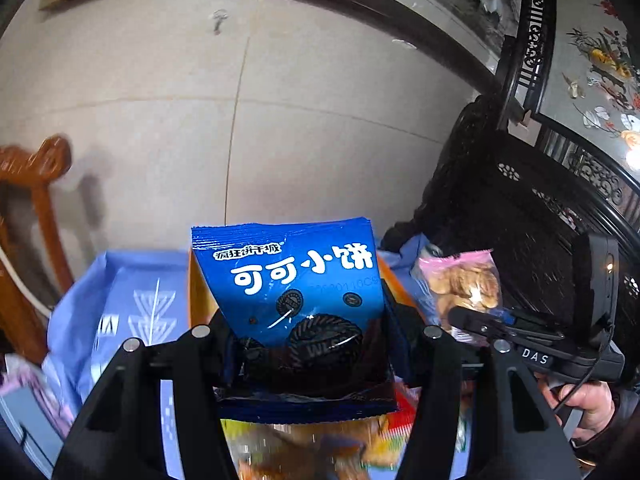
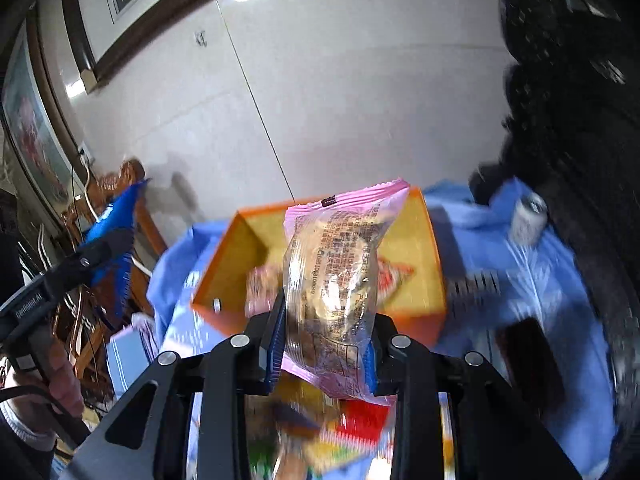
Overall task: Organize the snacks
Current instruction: 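Drop the blue biscuit bag into the box with the left tool while the right tool drops its pack, then grasp an orange bread pack with the left tool while the right tool grasps a barcode bread pack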
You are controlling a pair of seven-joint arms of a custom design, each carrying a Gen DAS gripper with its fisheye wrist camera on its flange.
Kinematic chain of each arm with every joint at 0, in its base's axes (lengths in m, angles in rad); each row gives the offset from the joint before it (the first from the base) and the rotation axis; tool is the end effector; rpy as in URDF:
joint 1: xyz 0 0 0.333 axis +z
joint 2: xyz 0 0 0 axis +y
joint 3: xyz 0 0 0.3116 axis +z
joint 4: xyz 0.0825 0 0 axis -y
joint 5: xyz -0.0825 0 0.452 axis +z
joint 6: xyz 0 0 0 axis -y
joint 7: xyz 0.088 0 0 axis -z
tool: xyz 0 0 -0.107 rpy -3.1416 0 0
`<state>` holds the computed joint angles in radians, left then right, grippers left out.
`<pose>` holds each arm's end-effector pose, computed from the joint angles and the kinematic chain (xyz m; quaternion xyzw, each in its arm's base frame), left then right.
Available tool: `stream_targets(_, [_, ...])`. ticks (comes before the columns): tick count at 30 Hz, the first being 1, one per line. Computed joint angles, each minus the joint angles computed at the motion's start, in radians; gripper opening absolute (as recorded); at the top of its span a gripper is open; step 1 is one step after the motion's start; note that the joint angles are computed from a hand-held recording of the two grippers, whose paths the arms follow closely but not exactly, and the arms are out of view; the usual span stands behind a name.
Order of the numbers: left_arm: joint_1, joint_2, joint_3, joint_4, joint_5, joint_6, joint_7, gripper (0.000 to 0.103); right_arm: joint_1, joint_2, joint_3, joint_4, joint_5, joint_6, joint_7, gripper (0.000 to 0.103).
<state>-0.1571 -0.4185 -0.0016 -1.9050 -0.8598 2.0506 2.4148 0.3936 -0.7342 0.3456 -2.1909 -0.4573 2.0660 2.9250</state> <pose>0.5091 -0.1233 0.7469 -0.3233 0.8153 -0.4774 0.0537 0.3081 0.3155 0.7034 -0.4512 0.7849 -0.2603 0.3356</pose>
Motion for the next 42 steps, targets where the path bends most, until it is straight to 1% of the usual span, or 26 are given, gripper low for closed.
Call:
stream_targets(4, [-0.008, 0.100, -0.042, 0.104, 0.028, 0.050, -0.029, 0.056, -0.043, 0.046, -0.036, 0.036, -0.056, 0.062, -0.072, 0.031])
stream_targets(5, [-0.008, 0.136, -0.056, 0.140, 0.046, 0.059, -0.053, 0.057, -0.053, 0.053, -0.043, 0.038, -0.066, 0.080, -0.081, 0.032])
stream_targets(6, [-0.004, 0.163, -0.069, 0.168, 0.070, 0.070, -0.082, 0.067, -0.062, 0.058, -0.052, 0.038, -0.072, 0.102, -0.090, 0.034])
stream_targets(7, [0.003, 0.187, -0.088, 0.191, 0.111, 0.089, -0.126, 0.095, -0.074, 0.070, -0.059, 0.045, -0.076, 0.115, -0.098, 0.037])
stream_targets(8, [0.015, 0.210, -0.115, 0.214, 0.188, 0.123, -0.205, 0.099, -0.082, 0.076, -0.063, 0.051, -0.074, 0.117, -0.103, 0.054])
stream_targets(9, [0.021, 0.224, -0.128, 0.228, 0.233, 0.150, -0.262, 0.099, -0.091, 0.076, -0.061, 0.055, -0.076, 0.114, -0.100, 0.065])
stream_targets(11, [0.019, 0.233, -0.116, 0.240, 0.214, 0.145, -0.274, 0.099, -0.119, 0.042, -0.035, 0.041, -0.122, 0.114, -0.076, 0.066])
stream_targets(13, [0.020, 0.214, -0.103, 0.216, 0.186, 0.147, -0.265, 0.099, -0.110, 0.006, -0.032, 0.019, -0.124, 0.110, -0.096, 0.068])
stream_targets(15, [0.029, 0.191, -0.094, 0.183, 0.201, 0.122, -0.281, 0.099, -0.099, -0.030, -0.023, -0.007, -0.100, 0.079, -0.088, 0.071])
stream_targets(18, [0.043, 0.137, -0.076, 0.103, 0.216, 0.081, -0.288, 0.099, -0.057, -0.102, -0.019, -0.076, -0.027, 0.015, -0.063, 0.071])
stream_targets(21, [0.057, 0.050, -0.052, -0.015, 0.235, 0.042, -0.271, 0.099, -0.008, -0.163, 0.001, -0.130, 0.047, -0.081, -0.031, 0.071])
stream_targets(23, [0.068, -0.012, -0.035, -0.096, 0.259, 0.014, -0.244, 0.099, 0.046, -0.211, 0.006, -0.183, 0.116, -0.104, 0.016, 0.071])
stream_targets(25, [0.082, -0.066, -0.023, -0.161, 0.293, -0.015, -0.222, 0.099, 0.097, -0.223, 0.010, -0.214, 0.174, -0.104, 0.048, 0.071])
stream_targets(27, [0.103, -0.116, -0.011, -0.218, 0.334, -0.048, -0.214, 0.099, 0.141, -0.216, 0.011, -0.234, 0.221, -0.084, 0.073, 0.071])
stream_targets(30, [0.134, -0.169, 0.012, -0.270, 0.361, -0.092, -0.220, 0.099, 0.202, -0.153, 0.008, -0.248, 0.273, 0.003, 0.080, 0.070])
stream_targets(31, [0.142, -0.179, 0.017, -0.277, 0.365, -0.101, -0.223, 0.099, 0.220, -0.110, 0.005, -0.236, 0.290, 0.029, 0.073, 0.069])
stream_targets(32, [0.152, -0.190, 0.025, -0.285, 0.370, -0.112, -0.226, 0.099, 0.237, -0.076, -0.001, -0.233, 0.304, 0.059, 0.062, 0.062])
stream_targets(33, [0.162, -0.200, 0.032, -0.291, 0.374, -0.119, -0.227, 0.099, 0.259, -0.031, -0.019, -0.233, 0.327, 0.111, 0.036, 0.055])
stream_targets(34, [0.172, -0.208, 0.036, -0.296, 0.379, -0.122, -0.227, 0.099, 0.273, -0.004, -0.031, -0.235, 0.344, 0.144, 0.022, 0.053])
stream_targets(36, [0.184, -0.219, 0.043, -0.298, 0.381, -0.124, -0.226, 0.099, 0.286, 0.055, -0.046, -0.225, 0.370, 0.184, 0.005, 0.050])
stream_targets(38, [0.195, -0.231, 0.053, -0.300, 0.383, -0.128, -0.218, 0.099, 0.287, 0.110, -0.057, -0.209, 0.398, 0.181, 0.007, 0.048])
stream_targets(39, [0.199, -0.235, 0.056, -0.301, 0.383, -0.128, -0.214, 0.099, 0.287, 0.126, -0.059, -0.208, 0.411, 0.186, 0.018, 0.047])
stream_targets(42, [0.212, -0.248, 0.067, -0.305, 0.381, -0.132, -0.207, 0.099, 0.287, 0.154, -0.072, -0.225, 0.454, 0.237, 0.060, 0.046])
